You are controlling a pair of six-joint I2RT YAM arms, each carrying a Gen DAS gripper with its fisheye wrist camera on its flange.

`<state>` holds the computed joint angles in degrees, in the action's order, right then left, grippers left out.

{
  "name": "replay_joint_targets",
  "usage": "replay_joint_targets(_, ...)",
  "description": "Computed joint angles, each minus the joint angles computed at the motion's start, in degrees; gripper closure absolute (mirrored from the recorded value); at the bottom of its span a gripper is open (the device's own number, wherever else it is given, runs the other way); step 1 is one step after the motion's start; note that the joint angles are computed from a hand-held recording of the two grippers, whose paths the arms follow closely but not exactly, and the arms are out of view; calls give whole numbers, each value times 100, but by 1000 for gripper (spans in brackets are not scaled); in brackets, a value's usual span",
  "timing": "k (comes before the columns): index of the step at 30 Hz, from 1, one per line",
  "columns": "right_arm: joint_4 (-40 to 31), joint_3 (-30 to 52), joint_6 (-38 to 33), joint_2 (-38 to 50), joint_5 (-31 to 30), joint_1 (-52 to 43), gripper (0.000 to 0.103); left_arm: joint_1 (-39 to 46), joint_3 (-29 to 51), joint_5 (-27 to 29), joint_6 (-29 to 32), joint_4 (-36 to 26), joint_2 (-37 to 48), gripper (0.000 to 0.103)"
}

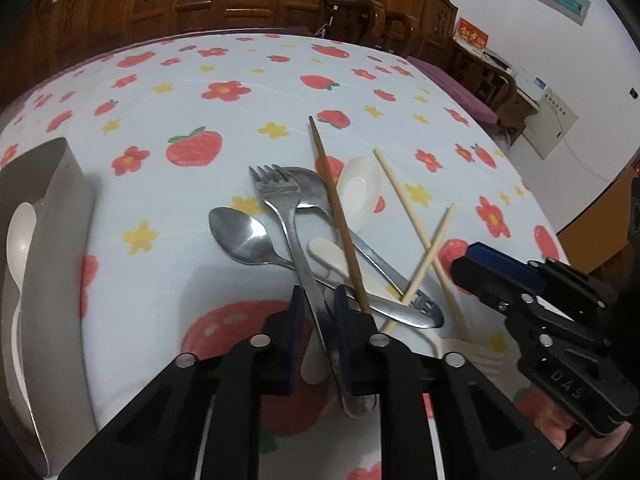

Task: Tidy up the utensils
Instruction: 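Grasp a steel fork with the left tool while the right tool reaches toward the pile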

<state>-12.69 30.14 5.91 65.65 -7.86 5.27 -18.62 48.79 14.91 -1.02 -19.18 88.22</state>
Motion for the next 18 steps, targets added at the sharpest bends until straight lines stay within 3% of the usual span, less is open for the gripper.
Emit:
replay_joint_targets(6, 36, 39, 142, 14, 138, 261, 79, 86, -164, 24, 145, -138, -380, 101)
replay_joint_targets(18, 365, 170, 472, 448, 396, 943, 79, 615, -508, 278, 605, -510, -1458, 102)
